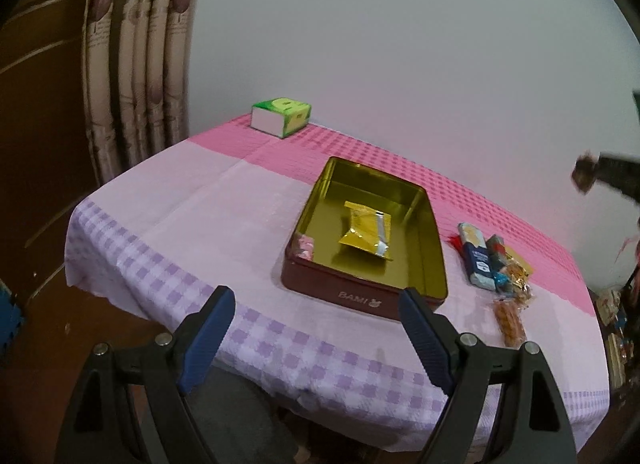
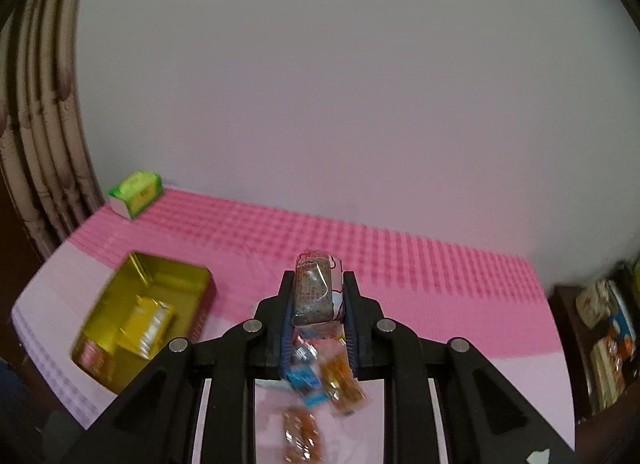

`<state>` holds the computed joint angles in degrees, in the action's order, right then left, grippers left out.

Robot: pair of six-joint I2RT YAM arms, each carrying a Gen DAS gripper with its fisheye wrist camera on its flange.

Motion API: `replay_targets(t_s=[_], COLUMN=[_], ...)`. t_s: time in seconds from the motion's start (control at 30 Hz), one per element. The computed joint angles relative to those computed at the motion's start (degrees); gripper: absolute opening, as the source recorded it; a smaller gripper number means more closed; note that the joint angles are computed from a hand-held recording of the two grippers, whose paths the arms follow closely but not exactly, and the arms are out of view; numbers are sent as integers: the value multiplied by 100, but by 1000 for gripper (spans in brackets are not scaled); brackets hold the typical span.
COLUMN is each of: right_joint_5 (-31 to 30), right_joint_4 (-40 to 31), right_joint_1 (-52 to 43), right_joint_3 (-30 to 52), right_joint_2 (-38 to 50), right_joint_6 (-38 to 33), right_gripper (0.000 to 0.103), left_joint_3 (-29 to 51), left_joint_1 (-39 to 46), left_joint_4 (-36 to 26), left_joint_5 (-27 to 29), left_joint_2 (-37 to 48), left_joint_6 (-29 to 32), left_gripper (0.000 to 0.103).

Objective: Organize snacks
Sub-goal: 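Carry the clear snack bag with the right gripper into the tin and release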

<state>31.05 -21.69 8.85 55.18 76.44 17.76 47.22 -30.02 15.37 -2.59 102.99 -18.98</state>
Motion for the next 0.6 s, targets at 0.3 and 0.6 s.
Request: replay_targets(t_s=[0.3,0.6], right_joint_5=[543,657], right_joint_4=[-649,-895], right_joint_1=[751,1057], right_joint_3=[1689,2508], right_joint_2=[910,1495], right_joint_6=[-100,-101], right_gripper=[19,19], left_joint_3=[116,228], left_joint_1=[38,70], left_joint_4=[-98,-175], left_joint_5=[-75,-118], left_joint_2=[98,247], left_joint_6=[-120,-142], left_gripper=[86,86])
